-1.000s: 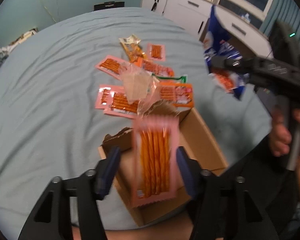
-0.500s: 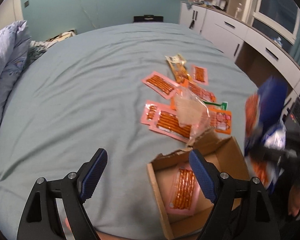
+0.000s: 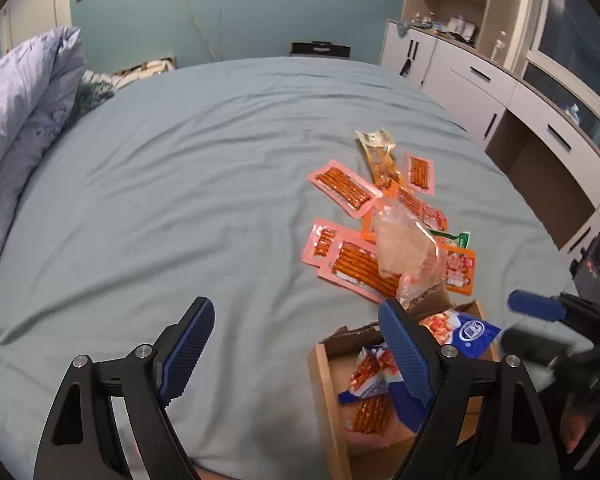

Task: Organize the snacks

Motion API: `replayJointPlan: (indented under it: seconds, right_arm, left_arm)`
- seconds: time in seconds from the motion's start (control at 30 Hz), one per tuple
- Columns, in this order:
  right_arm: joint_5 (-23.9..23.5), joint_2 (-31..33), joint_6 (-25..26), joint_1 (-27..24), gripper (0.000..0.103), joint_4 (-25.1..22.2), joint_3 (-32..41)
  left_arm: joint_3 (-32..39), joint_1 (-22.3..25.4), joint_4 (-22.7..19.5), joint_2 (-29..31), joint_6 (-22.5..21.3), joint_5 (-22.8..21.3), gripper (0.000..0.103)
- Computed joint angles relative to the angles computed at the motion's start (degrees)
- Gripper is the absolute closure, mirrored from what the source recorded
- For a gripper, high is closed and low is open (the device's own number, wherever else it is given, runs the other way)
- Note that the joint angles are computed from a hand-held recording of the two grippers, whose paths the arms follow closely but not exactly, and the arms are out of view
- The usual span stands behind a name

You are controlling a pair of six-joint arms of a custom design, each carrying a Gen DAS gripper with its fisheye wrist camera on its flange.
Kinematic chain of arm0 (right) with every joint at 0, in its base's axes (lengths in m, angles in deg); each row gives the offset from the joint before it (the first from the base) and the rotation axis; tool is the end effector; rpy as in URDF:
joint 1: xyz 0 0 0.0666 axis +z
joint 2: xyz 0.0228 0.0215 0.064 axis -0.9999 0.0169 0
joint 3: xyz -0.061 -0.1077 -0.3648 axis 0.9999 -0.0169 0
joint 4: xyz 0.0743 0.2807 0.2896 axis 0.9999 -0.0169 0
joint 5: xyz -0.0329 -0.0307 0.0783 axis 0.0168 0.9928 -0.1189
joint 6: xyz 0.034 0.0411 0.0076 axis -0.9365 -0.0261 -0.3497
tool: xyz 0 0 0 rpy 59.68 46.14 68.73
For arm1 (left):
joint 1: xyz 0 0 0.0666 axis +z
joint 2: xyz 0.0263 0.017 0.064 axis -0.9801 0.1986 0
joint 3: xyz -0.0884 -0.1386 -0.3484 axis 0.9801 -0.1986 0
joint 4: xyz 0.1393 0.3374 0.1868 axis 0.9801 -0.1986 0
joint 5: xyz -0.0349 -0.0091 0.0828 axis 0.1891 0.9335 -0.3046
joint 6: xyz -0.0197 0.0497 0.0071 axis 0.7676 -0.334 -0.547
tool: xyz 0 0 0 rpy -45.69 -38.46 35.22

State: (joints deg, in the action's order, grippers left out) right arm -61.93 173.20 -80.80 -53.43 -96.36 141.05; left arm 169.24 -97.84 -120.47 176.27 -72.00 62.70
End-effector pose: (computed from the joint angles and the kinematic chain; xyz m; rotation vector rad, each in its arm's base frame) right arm 0.4552 0.3196 0.5231 0.1096 2.4009 0.4642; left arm 0.5580 -0.2008 0.5399 0.5382 2.4888 -0.2857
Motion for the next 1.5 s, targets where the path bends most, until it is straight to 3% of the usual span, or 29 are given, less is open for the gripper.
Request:
replayJointPlan:
  seconds: [0.1,0.2,0.3,0.37,0.43,0.5,0.67,0.83,1.0,1.13,1.27,1.4,1.5]
  right_arm:
    - [3.18,-3.37,-3.0,-0.04,0.032,2.73,-3.66]
    - [11.58,-4.56,-5.95,0.98,0.032,-0.65,-4.01]
    - [24.04,-1.36,-8.41,2.97,0.032,-11.28,1.88]
    - [32.64,0.93,-13.1,4.55,0.032,-19.46,5.88]
    - [35.29,0.87,-16.62,4.92,0.032,-22.23,6.31]
    - [32.22,-0.85,-17.83,4.16,0.032,-19.78,4.27]
    - [16.46,-4.44,-19.47,-1.15,0.032,-15.26,-0.31]
    - [0.49,-2.35,-18.97,-8.35,0.032,-16.32,0.99]
    - [-7.94,2.54,-19.96,-12.92,0.032,-20.01,4.86]
    - [-5.57,9.01,-15.24,-13.13,0.032,-26.96,12.64]
    - [-2.29,14.59,-9.36,-13.25,0.032,-31.28,20.07]
    - [0.01,18.53,-7.17,-12.95,0.032,-34.13,24.46]
    - [6.39,21.87,-6.48,-11.6,0.032,-37.39,29.62]
  left_arm:
    - [0.43,0.47,-0.29,0.35,1.29,1.07,0.018]
    - [-0.35,0.81,0.78,-0.39,2.15,1.72,0.018]
    - [-0.95,0.77,1.86,-0.99,2.37,1.55,0.018]
    - [-1.27,0.6,2.15,-1.26,2.2,0.57,0.018]
    - [-1.45,0.51,2.24,-1.38,2.21,0.15,0.018]
    - [-1.5,0.54,2.3,-1.4,2.18,0.24,0.018]
    - [-0.56,0.15,1.44,-0.64,0.82,-0.86,0.018]
    - [2.06,-0.31,1.88,1.41,-3.26,-3.53,0.018]
    - [8.04,0.23,-1.54,6.18,-2.48,-2.88,0.018]
    - [11.84,1.44,-6.01,9.18,0.03,4.14,0.018]
    - [11.53,1.21,-6.21,9.44,-0.59,1.89,0.018]
    - [13.72,1.61,-8.1,11.18,0.78,2.22,0.018]
    - [17.01,1.44,-9.4,13.48,0.48,1.35,0.018]
